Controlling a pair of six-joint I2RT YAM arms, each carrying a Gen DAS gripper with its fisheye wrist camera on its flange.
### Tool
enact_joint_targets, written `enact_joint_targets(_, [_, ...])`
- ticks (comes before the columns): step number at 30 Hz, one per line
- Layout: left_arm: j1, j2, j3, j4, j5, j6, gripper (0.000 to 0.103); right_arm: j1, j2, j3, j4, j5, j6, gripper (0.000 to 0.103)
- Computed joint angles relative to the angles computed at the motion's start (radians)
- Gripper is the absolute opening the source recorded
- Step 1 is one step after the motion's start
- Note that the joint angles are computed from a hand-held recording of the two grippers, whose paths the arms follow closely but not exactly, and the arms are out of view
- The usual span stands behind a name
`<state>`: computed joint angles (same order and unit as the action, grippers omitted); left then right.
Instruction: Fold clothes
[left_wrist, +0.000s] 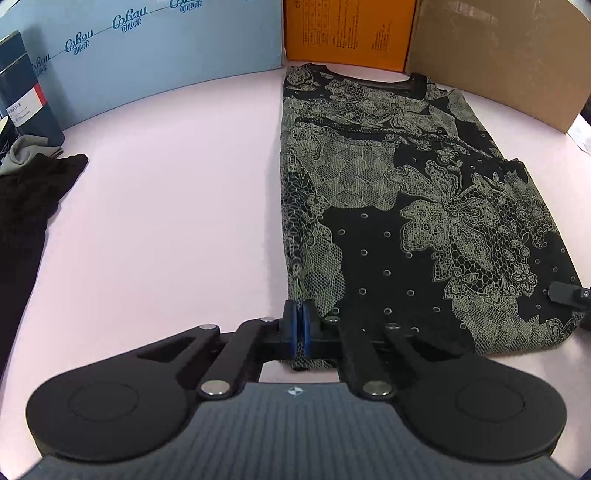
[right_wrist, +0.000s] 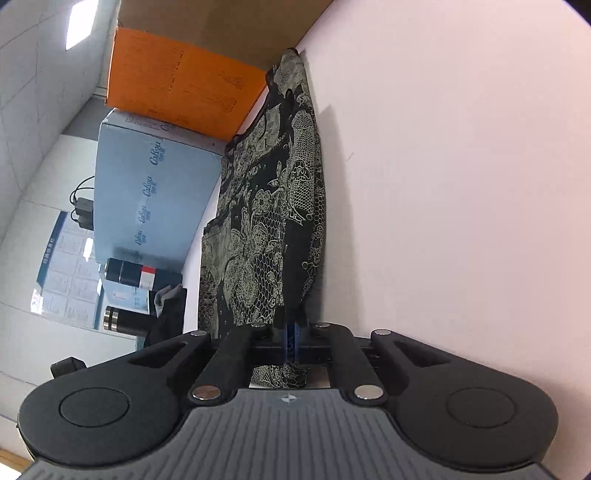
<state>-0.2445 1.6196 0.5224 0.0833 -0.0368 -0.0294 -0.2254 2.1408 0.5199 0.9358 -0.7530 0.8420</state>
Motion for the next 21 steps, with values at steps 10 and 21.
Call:
enact_joint_targets(10, [-0.033, -0.065, -0.028, -0.061, 0.003, 0.031, 0.003, -0.023, -0.069, -0.078, -0.037, -0.05, -0.037, 0.004])
enact_joint_targets(21, [0.083, -0.156, -0.053, -0.164, 0.086, 0.212, 0.004, -0.035, -0.237, -0.171, -0.234, -0.108, -0.155, 0.008])
